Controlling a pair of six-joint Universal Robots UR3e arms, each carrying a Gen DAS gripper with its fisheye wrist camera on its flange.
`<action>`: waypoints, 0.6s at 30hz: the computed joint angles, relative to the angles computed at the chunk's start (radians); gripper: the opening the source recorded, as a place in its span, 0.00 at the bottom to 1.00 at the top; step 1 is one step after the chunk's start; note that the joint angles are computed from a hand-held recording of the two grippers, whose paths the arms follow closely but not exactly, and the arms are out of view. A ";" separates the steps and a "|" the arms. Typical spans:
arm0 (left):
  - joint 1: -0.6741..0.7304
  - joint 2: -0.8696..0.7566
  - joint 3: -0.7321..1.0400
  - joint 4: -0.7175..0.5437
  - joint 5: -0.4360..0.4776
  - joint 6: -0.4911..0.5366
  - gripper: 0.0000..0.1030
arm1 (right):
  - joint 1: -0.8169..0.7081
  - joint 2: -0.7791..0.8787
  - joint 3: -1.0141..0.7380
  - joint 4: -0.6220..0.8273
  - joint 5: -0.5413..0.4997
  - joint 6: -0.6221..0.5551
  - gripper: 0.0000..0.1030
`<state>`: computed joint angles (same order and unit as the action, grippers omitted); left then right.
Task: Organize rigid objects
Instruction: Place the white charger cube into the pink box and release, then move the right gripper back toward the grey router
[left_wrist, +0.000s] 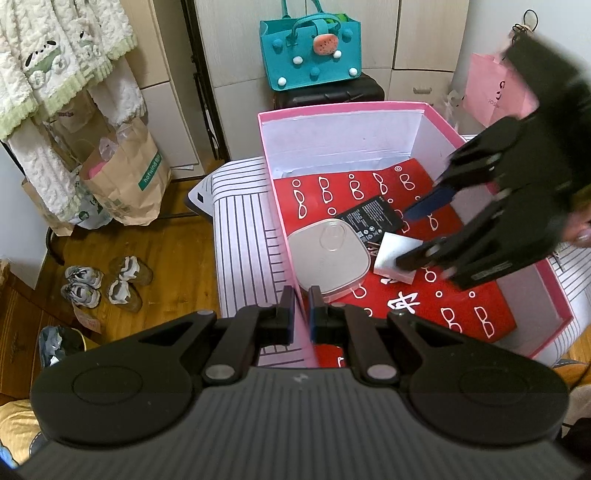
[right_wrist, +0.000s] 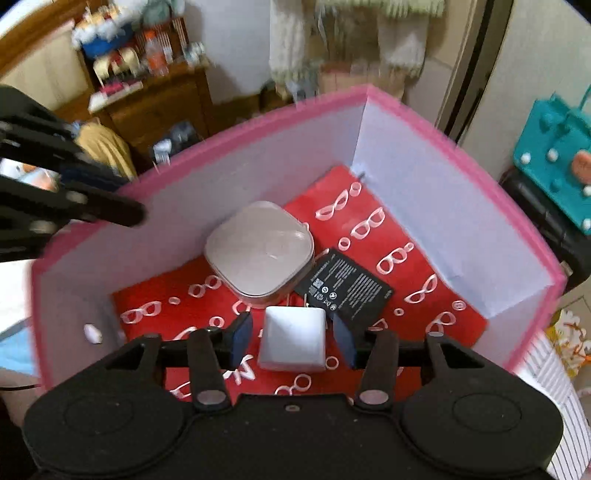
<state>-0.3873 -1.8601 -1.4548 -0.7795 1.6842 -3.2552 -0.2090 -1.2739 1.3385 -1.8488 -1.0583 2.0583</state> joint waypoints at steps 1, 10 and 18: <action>0.000 0.001 -0.002 0.002 0.000 0.004 0.06 | -0.041 -0.043 0.019 0.028 0.038 -0.025 0.53; -0.007 0.006 -0.040 0.059 0.010 0.001 0.06 | -0.469 -0.302 0.218 0.167 0.256 -0.143 0.58; -0.001 0.010 -0.072 0.102 0.005 -0.022 0.07 | -0.717 -0.330 0.417 0.081 0.311 -0.216 0.60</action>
<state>-0.3886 -1.8500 -1.5269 -0.6775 1.6892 -3.2771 -0.9260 -1.6039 1.7553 -1.7675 -0.7478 1.8425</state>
